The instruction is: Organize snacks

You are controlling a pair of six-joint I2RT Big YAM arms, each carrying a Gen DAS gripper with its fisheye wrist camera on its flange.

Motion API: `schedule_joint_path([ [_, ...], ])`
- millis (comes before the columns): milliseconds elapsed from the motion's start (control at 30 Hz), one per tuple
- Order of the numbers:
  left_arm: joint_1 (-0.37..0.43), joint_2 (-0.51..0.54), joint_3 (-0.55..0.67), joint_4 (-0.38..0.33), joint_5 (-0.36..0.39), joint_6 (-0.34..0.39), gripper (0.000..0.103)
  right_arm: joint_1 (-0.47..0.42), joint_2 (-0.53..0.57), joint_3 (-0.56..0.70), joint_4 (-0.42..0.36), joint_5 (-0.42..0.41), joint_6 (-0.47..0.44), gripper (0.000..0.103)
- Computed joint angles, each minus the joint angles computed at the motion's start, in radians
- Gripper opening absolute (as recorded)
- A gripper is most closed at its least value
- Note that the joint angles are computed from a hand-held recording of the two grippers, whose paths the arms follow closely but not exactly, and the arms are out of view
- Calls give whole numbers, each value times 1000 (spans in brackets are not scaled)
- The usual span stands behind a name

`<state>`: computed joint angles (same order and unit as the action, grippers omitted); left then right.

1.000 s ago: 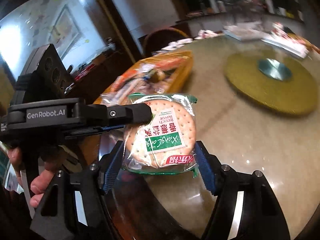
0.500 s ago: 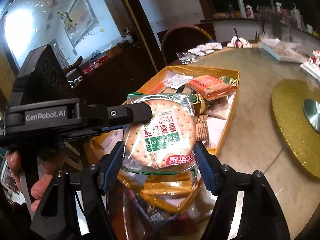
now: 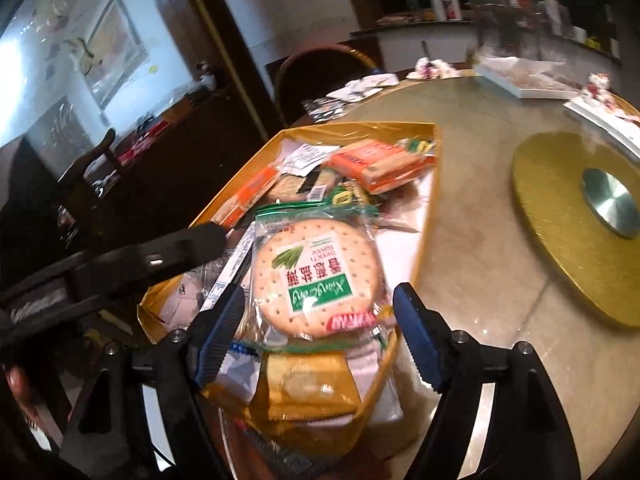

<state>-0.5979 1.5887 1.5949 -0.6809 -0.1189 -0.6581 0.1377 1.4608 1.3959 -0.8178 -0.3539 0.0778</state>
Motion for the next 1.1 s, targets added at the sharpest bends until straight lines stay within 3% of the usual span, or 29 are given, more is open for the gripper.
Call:
schedule_joint_path([
  [100,-49,-14,5,-52,-185,26,80,-1,-39,-28,9,18,34,78],
  [300,-110,-13,47,-217,-387,0,80,17,-126,-102,25,101,28,78],
  [500,-147,-18,67,-336,-480,-59,81,12,-191,-152,17,85,35,84],
  [600,-165,-30,63,-360,-540,-86,81,5,-205,-152,-6,79,34,84],
  [700,-176,-28,74,-382,-553,-95,82,23,-228,-166,1,153,2,84],
  [833,-192,-14,94,-409,-597,-83,82,12,-241,-181,12,137,14,84],
  [1100,-200,40,151,-478,-602,-83,82,-9,-230,-183,3,134,24,84],
])
